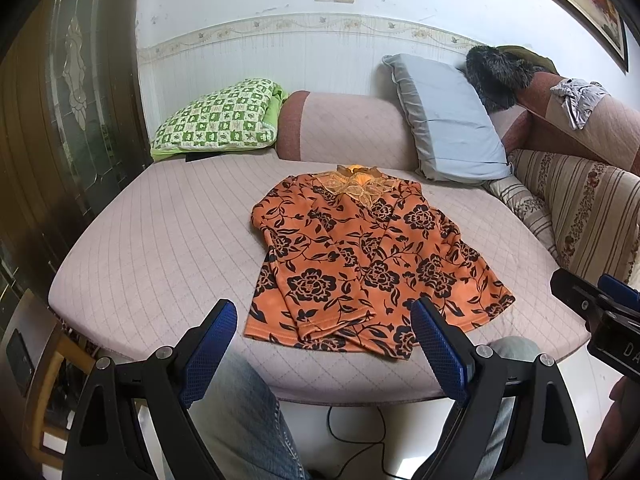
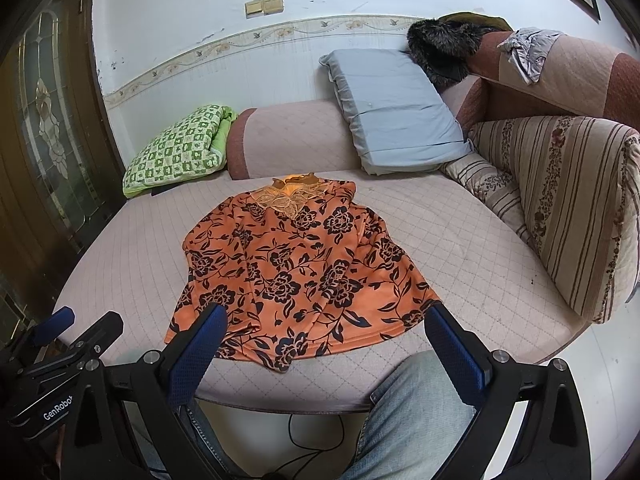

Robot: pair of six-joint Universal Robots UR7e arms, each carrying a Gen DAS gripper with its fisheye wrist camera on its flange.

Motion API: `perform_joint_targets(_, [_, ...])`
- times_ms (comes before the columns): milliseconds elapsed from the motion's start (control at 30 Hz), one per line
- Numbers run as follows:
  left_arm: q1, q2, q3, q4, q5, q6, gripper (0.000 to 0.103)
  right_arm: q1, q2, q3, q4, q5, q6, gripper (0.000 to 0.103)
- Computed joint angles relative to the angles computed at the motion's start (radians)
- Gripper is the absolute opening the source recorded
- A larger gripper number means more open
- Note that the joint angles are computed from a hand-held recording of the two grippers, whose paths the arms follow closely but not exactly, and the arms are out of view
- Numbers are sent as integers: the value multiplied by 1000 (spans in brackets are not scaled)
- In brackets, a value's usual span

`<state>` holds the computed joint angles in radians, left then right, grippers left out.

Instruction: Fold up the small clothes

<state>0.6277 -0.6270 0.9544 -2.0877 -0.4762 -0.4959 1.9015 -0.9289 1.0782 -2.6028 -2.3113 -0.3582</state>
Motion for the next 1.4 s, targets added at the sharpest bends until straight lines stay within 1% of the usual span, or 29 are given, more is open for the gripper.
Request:
perform_joint_targets(333, [-3,-10,23,-3,1,-10,89,2,1,1,-6,1,-4,99])
perform_joint_targets(933, [-2,-6,10,20,-4,-28,89,1,1,3,-3,1,-3,99])
perform_joint_targets(1200, [10,9,-22,50,-14,-40,89,-4,12,-5,7,-2,-3,99])
perform_joint_targets(1400, [26,34,-74,89,-33,-51,89,-13,29,-30,38,-5,10,99])
